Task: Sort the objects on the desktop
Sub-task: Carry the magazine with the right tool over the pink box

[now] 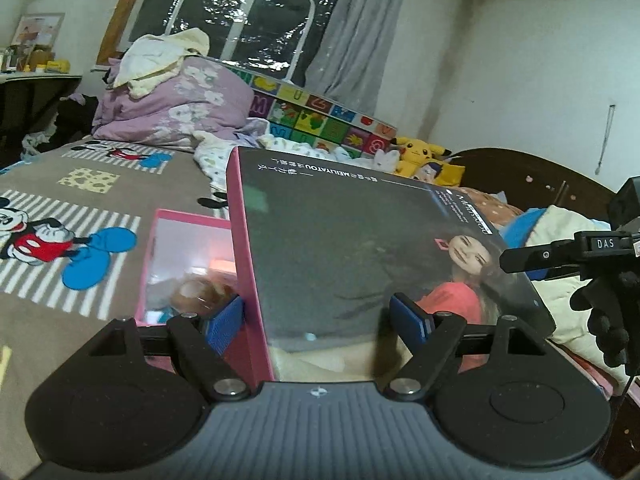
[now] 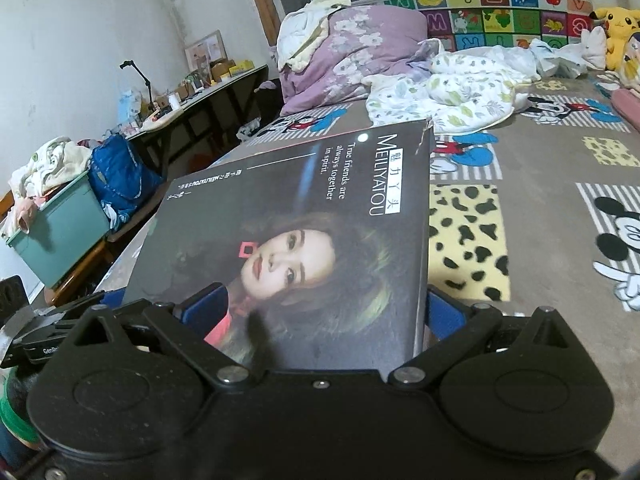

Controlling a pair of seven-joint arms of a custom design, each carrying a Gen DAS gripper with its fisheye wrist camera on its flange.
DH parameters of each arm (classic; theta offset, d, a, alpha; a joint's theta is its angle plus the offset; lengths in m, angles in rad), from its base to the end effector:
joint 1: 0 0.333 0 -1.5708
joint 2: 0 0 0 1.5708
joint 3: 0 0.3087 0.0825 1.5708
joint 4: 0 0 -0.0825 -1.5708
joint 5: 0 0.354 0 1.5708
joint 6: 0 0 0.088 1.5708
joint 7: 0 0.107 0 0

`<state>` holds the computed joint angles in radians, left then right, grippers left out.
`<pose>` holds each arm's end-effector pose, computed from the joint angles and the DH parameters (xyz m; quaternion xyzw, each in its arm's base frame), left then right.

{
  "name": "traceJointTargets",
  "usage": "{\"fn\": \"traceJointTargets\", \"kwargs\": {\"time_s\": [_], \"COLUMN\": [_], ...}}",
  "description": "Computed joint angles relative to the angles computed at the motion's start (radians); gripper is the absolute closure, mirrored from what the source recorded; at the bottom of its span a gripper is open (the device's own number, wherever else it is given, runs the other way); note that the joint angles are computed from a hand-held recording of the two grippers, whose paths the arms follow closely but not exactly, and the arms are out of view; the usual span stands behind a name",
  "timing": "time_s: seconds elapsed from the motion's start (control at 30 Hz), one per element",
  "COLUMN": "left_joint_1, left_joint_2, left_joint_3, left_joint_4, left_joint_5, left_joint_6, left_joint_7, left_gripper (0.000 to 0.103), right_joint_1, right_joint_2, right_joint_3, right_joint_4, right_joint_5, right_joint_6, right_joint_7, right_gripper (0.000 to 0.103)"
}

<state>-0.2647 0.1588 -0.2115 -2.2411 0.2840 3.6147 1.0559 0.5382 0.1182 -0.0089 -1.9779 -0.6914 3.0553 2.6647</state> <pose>0.4814 -0.2819 0.4643 -0.4954 0.6566 -0.5431 0.1687 0.4883 0.3438 0.5186 -0.6532 0.5931 -0.1707 0.4386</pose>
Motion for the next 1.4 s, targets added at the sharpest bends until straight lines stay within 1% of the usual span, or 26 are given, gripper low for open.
{"fn": "traceJointTargets", "kwargs": {"time_s": [0.1,0.23,0.3,0.43,0.47,0.5,0.53,0.57,0.6,0.63,0.67,0.77,0.83,0.87,0.97,1.07,1.2,1.27,1.4], "left_joint_1": [0.036,0.084,0.118,0.208,0.245,0.304,0.35,0.368,0.399,0.447,0.488,0.58,0.639,0.651,0.664,0.669,0.685,0.68,0.625], "left_joint_2": [0.027,0.068,0.089,0.138,0.154,0.176,0.197,0.212,0.229,0.25,0.272,0.325,0.367,0.379,0.398,0.407,0.437,0.447,0.443], "left_joint_3": [-0.004,-0.018,-0.034,-0.089,-0.117,-0.169,-0.21,-0.224,-0.254,-0.303,-0.348,-0.456,-0.532,-0.547,-0.566,-0.57,-0.593,-0.591,-0.542], "left_joint_4": [0.038,0.099,0.135,0.208,0.231,0.261,0.286,0.302,0.319,0.338,0.353,0.381,0.394,0.397,0.399,0.397,0.403,0.405,0.412], "left_joint_5": [0.051,0.13,0.181,0.297,0.339,0.404,0.448,0.462,0.484,0.512,0.528,0.526,0.519,0.51,0.476,0.436,0.385,0.36,0.305], "left_joint_6": [-0.006,-0.026,-0.043,-0.08,-0.097,-0.122,-0.14,-0.149,-0.162,-0.184,-0.203,-0.253,-0.284,-0.289,-0.301,-0.296,-0.297,-0.288,-0.271], "left_joint_7": [-0.037,-0.1,-0.146,-0.268,-0.308,-0.357,-0.389,-0.401,-0.417,-0.431,-0.433,-0.4,-0.364,-0.349,-0.31,-0.278,-0.233,-0.209,-0.177], "left_gripper": [0.024,0.024,0.024,0.024,0.024,0.024,0.024,0.024,0.024,0.024,0.024,0.024,0.024,0.024,0.024,0.024,0.024,0.024,0.024], "right_joint_1": [0.007,0.05,0.073,0.102,0.107,0.111,0.118,0.12,0.121,0.121,0.121,0.115,0.12,0.125,0.129,0.133,0.138,0.148,0.17], "right_joint_2": [0.047,0.099,0.127,0.189,0.205,0.223,0.242,0.259,0.274,0.29,0.305,0.344,0.363,0.371,0.392,0.414,0.44,0.447,0.457], "right_joint_3": [0.002,-0.036,-0.06,-0.088,-0.092,-0.095,-0.1,-0.101,-0.102,-0.1,-0.098,-0.084,-0.087,-0.093,-0.097,-0.099,-0.1,-0.111,-0.139], "right_joint_4": [0.058,0.136,0.179,0.269,0.293,0.318,0.345,0.369,0.387,0.406,0.426,0.471,0.494,0.503,0.526,0.556,0.593,0.603,0.614], "right_joint_5": [0.036,0.055,0.056,0.087,0.102,0.118,0.133,0.152,0.171,0.193,0.216,0.287,0.321,0.332,0.368,0.396,0.422,0.422,0.396], "right_joint_6": [-0.018,-0.044,-0.056,-0.08,-0.086,-0.092,-0.106,-0.117,-0.119,-0.127,-0.137,-0.168,-0.185,-0.191,-0.201,-0.219,-0.249,-0.262,-0.279], "right_joint_7": [-0.035,-0.034,-0.022,-0.032,-0.04,-0.049,-0.06,-0.075,-0.088,-0.105,-0.124,-0.191,-0.219,-0.226,-0.248,-0.271,-0.295,-0.292,-0.263], "right_gripper": [0.0,0.0,0.0,0.0,0.0,0.0,0.0,0.0,0.0,0.0,0.0,0.0,0.0,0.0,0.0,0.0,0.0,0.0,0.0]}}
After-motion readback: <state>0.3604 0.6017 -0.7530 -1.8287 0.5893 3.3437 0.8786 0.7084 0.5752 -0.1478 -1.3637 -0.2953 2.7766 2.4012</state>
